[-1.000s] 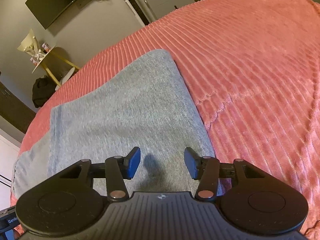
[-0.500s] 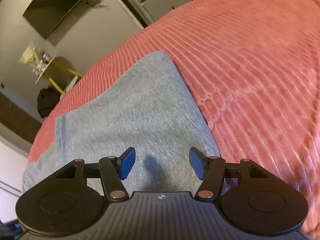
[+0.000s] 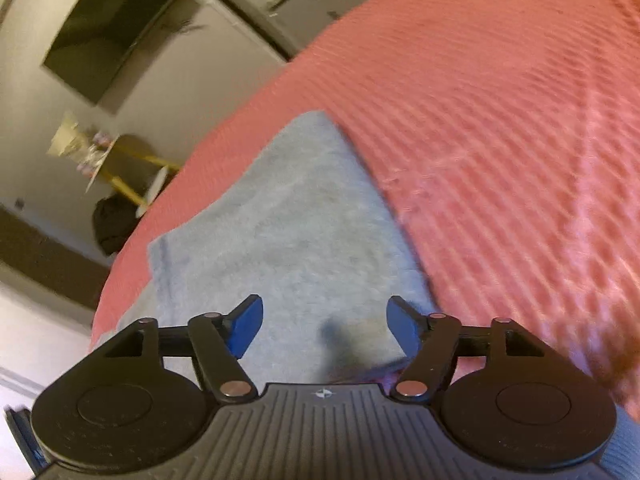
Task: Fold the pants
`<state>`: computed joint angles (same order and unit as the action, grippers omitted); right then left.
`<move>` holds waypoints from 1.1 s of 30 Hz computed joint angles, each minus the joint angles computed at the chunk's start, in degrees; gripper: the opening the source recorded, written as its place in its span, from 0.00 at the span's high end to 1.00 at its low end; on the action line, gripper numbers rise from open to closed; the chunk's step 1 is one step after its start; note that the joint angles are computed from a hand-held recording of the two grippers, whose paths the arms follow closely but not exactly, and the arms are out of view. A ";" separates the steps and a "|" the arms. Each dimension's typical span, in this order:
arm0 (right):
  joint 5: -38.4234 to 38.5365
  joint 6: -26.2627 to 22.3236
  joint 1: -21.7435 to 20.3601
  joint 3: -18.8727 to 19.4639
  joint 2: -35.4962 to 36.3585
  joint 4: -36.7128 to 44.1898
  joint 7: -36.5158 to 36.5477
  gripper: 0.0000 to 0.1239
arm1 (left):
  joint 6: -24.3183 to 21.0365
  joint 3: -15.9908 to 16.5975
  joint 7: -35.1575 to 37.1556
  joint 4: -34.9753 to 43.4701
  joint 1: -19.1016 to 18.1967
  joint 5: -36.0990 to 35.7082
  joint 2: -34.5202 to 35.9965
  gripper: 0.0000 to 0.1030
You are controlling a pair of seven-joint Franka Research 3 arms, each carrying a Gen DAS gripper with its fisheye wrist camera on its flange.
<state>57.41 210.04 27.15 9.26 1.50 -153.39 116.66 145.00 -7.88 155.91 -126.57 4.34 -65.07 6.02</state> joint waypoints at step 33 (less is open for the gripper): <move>-16.53 3.95 -3.06 -1.53 7.28 0.67 14.38 0.33 | 1.92 -0.93 -48.28 27.43 20.10 5.35 23.20 0.38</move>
<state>40.89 213.99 24.09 7.72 8.78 -152.71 131.04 146.93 -8.82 107.63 -99.14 24.44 -59.72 29.21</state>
